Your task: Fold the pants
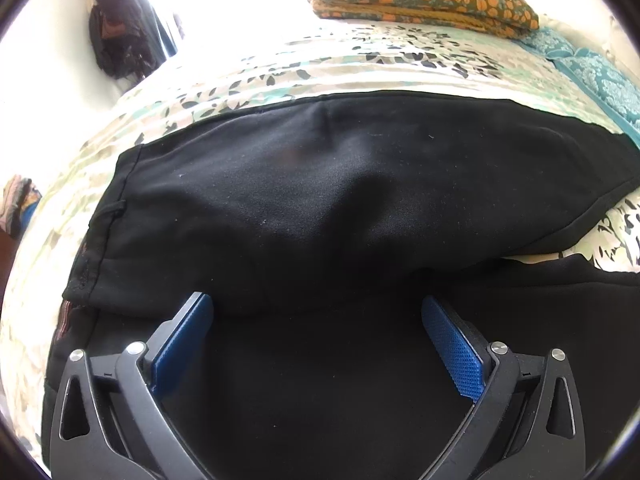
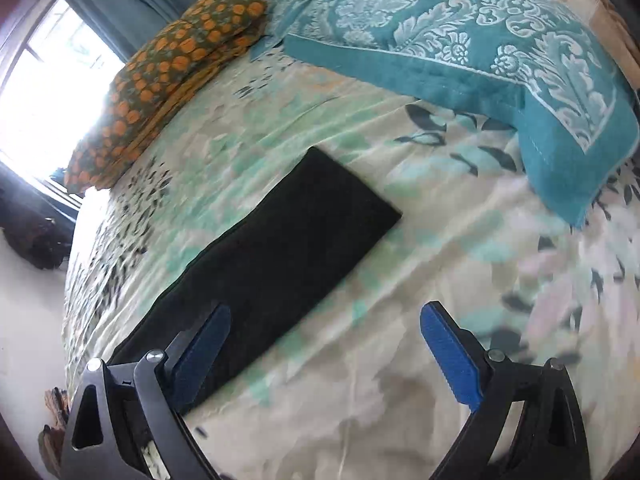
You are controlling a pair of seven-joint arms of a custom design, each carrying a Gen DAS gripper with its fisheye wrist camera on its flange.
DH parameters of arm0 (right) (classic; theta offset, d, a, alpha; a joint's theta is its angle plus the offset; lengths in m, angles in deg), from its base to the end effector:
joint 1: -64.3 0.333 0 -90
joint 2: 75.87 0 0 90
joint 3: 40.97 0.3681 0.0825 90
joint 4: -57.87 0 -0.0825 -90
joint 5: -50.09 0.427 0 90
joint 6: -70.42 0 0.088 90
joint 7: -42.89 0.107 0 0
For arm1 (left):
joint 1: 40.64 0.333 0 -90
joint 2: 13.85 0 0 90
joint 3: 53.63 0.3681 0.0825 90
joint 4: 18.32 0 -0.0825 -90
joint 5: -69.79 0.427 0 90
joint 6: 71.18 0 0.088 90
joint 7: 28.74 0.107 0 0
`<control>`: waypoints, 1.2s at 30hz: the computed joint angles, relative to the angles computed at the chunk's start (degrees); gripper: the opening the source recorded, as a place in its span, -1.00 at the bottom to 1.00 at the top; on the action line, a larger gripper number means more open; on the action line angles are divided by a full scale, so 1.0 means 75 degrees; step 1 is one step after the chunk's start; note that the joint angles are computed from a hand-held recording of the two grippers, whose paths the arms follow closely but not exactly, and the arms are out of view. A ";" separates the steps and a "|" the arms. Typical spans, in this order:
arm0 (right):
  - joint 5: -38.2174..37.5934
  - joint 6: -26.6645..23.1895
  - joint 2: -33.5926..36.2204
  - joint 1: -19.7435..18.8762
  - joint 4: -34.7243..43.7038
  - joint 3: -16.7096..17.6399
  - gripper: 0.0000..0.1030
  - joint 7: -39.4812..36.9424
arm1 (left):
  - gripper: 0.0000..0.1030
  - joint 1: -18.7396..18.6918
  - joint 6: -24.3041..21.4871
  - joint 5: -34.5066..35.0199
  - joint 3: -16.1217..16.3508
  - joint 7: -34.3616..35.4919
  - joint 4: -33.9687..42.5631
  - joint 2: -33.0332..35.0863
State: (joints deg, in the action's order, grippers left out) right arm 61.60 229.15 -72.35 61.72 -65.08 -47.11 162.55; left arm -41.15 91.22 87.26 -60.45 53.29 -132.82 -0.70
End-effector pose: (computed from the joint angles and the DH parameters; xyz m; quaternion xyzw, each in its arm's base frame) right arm 0.6199 -0.1028 0.4639 -0.3454 0.8948 -0.1093 0.2608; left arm 0.6773 -0.0977 0.4390 -0.5879 0.7486 -0.1910 0.2400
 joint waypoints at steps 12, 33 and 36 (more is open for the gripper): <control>-0.1480 -0.2126 0.2803 0.0213 0.3505 -0.0485 0.47 -0.0724 | 0.99 -0.0179 0.0327 0.0663 0.0193 -0.0627 -0.0023 0.0102; -0.0309 0.0966 -0.3706 0.1110 -0.2983 0.1727 -0.80 -0.1136 | 0.98 0.0546 -0.2144 -0.3914 -0.0869 0.2515 0.1352 -0.0064; -0.0423 0.0736 -0.4327 0.0909 -0.3637 0.2353 -0.80 -0.0371 | 0.98 0.0470 -0.3076 -0.4496 -0.0918 0.2740 0.2114 0.0380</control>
